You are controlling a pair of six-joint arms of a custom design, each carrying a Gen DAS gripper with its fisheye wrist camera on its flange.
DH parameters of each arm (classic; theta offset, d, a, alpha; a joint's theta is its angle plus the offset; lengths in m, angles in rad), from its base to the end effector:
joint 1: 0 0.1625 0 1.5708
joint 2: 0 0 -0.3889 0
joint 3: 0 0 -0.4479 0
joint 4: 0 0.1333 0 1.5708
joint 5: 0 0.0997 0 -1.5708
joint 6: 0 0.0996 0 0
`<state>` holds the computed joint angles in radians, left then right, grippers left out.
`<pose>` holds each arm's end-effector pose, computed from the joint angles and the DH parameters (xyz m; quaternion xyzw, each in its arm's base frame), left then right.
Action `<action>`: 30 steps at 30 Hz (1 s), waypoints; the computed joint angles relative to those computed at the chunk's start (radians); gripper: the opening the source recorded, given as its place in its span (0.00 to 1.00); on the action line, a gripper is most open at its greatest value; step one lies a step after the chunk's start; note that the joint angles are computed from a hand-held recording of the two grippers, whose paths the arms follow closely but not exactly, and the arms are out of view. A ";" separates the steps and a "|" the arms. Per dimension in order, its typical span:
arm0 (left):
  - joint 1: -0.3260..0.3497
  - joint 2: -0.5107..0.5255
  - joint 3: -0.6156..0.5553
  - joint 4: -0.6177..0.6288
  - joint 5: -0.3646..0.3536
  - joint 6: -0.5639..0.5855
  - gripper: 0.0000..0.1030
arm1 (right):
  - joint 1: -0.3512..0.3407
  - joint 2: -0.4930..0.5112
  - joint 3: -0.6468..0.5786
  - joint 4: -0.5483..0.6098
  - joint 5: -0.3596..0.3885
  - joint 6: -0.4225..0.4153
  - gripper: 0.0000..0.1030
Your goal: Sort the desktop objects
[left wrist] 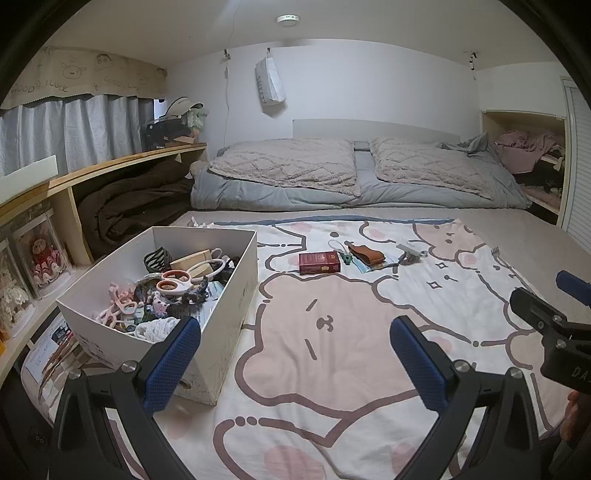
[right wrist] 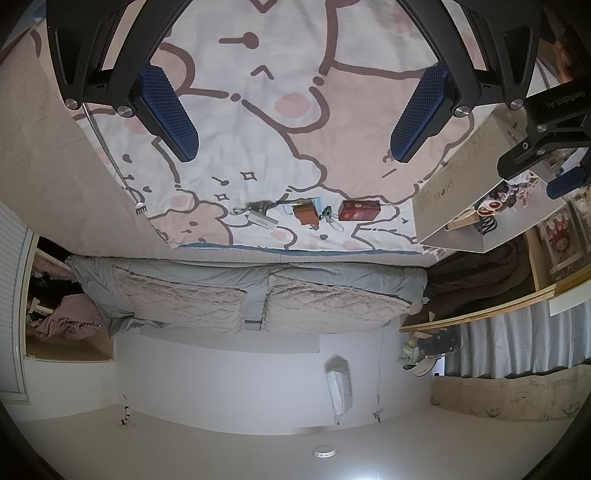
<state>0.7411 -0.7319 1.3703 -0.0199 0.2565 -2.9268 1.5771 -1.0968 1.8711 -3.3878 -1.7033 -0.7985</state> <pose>-0.2963 -0.5824 0.0596 0.1083 0.7495 -0.5102 0.4076 0.1241 -0.6325 0.2317 0.3085 -0.8090 0.4363 0.2447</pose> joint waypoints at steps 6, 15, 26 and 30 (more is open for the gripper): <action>0.000 -0.001 0.001 0.015 0.009 -0.021 1.00 | -0.002 -0.001 0.001 0.003 0.002 -0.004 1.00; -0.003 0.010 -0.011 0.033 0.006 -0.030 1.00 | 0.002 -0.005 0.003 0.013 -0.005 -0.006 1.00; -0.002 0.023 -0.027 0.063 0.012 -0.054 1.00 | 0.002 -0.004 -0.002 0.028 -0.014 -0.023 1.00; -0.001 0.028 -0.032 0.076 0.015 -0.067 1.00 | 0.001 -0.005 0.003 0.021 -0.010 -0.023 1.00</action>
<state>0.7399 -0.7036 1.3379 0.0563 0.2720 -2.9936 1.5783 -1.1014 1.8742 -3.3669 -1.7138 -0.8217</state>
